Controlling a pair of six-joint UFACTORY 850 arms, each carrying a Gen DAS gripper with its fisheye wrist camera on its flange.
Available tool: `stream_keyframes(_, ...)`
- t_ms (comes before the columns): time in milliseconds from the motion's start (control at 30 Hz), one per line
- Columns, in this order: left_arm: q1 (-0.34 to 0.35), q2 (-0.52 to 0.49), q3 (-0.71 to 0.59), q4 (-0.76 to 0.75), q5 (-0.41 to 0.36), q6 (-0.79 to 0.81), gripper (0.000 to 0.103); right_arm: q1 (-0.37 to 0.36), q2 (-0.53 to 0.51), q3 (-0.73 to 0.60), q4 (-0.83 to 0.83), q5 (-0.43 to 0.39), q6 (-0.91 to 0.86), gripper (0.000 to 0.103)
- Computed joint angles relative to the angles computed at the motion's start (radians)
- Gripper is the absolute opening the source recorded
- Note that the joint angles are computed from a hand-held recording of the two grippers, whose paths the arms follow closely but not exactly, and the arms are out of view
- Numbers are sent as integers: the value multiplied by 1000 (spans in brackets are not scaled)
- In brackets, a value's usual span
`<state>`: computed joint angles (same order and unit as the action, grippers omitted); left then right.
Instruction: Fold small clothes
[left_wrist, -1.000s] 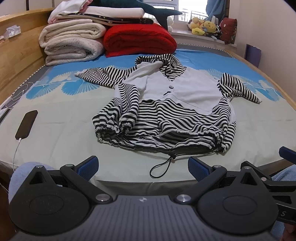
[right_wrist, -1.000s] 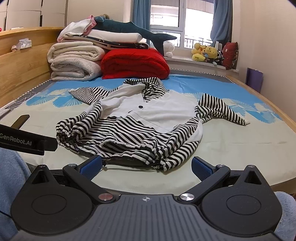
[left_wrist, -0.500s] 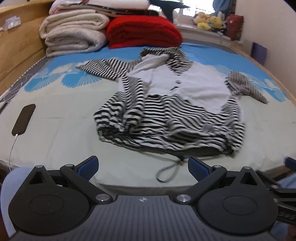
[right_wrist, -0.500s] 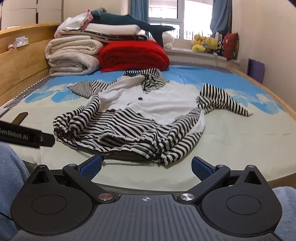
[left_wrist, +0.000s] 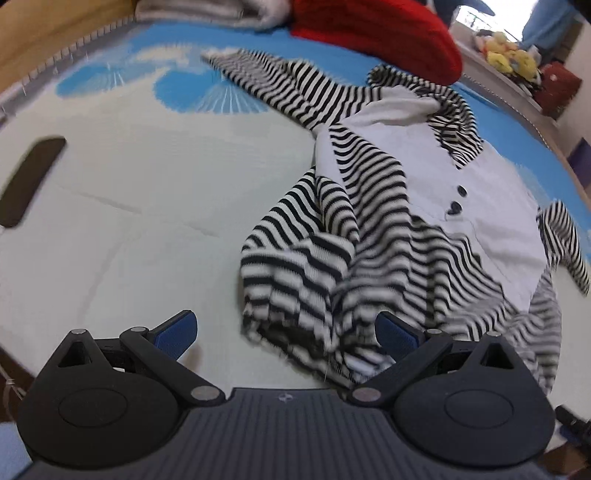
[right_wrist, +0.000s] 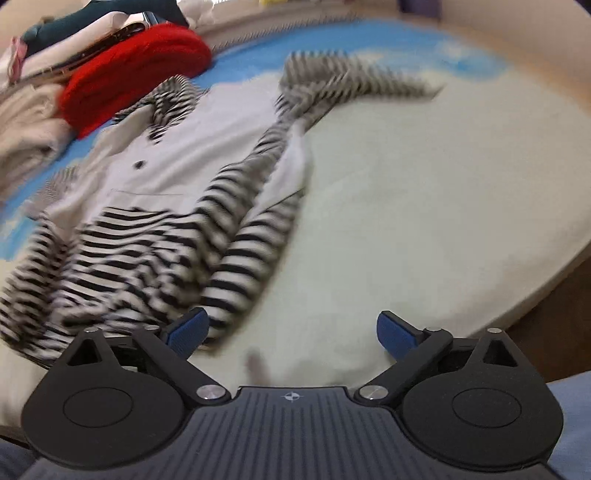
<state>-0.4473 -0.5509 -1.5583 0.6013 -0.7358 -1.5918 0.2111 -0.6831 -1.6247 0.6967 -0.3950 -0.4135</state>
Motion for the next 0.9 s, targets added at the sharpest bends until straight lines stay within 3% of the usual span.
stream_keyframes(67, 30, -17, -10, -24, 23, 10, 103, 3, -63, -84, 91, -94, -86, 93)
stream_keyframes(100, 47, -33, -24, -58, 32, 46, 103, 9, -99, -133, 100, -150, -124, 82)
stream_keyframes(133, 66, -55, -46, -110, 35, 105, 103, 15, -137, -182, 104, -217, -174, 32)
stream_keyframes(167, 84, -74, -63, -164, 38, 169, 102, 23, -149, -201, 92, -242, -182, 19)
stream_keyframes(200, 100, -91, -78, -213, 39, 221, 102, 31, -143, -199, 78, -225, -182, 18)
stream_keyframes(233, 106, -97, -80, -221, 41, 231, 89, 29, -131, -192, 89, -220, -216, 13)
stream_keyframes(267, 108, -100, -79, -196, 32, 216, 62, 22, -113, -178, 114, -212, -245, 11)
stream_keyframes(333, 117, -83, -55, -209, 42, 215, 25, -14, -76, -150, 193, -203, -317, 8)
stream_keyframes(400, 121, -31, 18, -229, 121, 196, 20, -57, -57, -152, 230, -215, -347, 0)
stream_keyframes(433, 108, -24, 24, -205, 107, 186, 10, -77, -52, -155, 222, -224, -340, 0)
stream_keyframes(500, 77, -14, 33, -113, 41, 139, 10, -96, -23, -127, 87, -118, -274, 0)
stream_keyframes(533, 76, 6, 63, -125, 60, 127, 10, -106, -21, -125, -8, -77, -196, 0)
stream_keyframes(600, 74, 34, 104, -140, 91, 123, 11, -136, -50, -153, -71, -90, -53, 0)
stream_keyframes(700, 65, 31, 86, -76, 35, 60, 24, -157, -69, -154, 57, -128, -67, 6)
stream_keyframes(733, 68, 28, 74, -67, 31, 53, 32, -153, -78, -162, 111, -152, -102, 14)
stream_keyframes(800, 75, 28, 53, -73, 57, 96, 50, -136, -100, -180, 194, -190, -178, 57)
stream_keyframes(867, 73, 20, 15, -107, 70, 154, 91, -107, -123, -216, 218, -225, -197, 60)
stream_keyframes(900, 67, 11, -7, -100, 70, 170, 95, -95, -135, -239, 209, -244, -189, 60)
